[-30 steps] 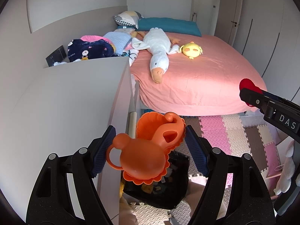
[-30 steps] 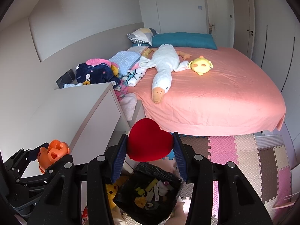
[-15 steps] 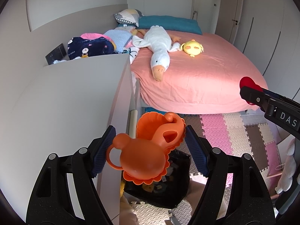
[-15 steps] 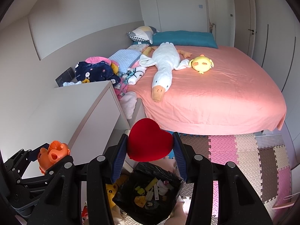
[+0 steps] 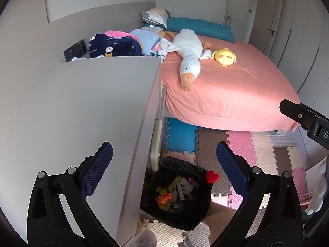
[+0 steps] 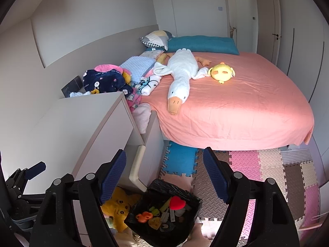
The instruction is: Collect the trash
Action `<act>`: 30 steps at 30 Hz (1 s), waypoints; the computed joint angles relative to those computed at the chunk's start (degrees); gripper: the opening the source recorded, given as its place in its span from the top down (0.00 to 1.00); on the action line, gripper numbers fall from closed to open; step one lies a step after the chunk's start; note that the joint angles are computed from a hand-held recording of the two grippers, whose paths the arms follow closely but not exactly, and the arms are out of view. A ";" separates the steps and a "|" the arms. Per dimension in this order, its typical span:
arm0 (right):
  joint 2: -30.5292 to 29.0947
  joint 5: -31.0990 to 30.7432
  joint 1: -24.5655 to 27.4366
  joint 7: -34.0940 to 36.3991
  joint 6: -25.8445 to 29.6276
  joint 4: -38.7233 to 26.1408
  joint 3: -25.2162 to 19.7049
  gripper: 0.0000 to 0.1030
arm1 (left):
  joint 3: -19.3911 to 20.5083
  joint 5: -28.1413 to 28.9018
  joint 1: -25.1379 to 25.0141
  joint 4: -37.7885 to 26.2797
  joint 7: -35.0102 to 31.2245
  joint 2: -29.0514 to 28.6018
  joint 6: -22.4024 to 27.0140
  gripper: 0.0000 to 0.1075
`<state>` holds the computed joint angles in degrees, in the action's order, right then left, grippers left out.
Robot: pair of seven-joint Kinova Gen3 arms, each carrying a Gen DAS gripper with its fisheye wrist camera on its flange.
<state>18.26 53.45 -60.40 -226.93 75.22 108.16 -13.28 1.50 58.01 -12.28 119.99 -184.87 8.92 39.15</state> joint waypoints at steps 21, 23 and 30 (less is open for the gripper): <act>0.39 -0.12 -0.21 0.94 0.22 -0.83 0.11 0.25 | -0.86 3.00 -1.04 0.78 -3.62 -0.40 2.12 0.10; 0.39 -0.14 -0.32 0.97 0.33 -0.90 0.12 0.25 | -0.94 3.49 -0.95 1.04 -4.04 -0.59 1.80 0.10; 0.36 -0.22 -0.41 0.98 0.34 -0.88 0.15 0.25 | -1.17 3.27 -0.84 0.72 -3.92 -0.43 2.35 0.10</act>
<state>18.63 53.23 -60.82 -225.96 75.56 107.29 -13.12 0.33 61.27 -13.12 120.71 -188.79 8.50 41.51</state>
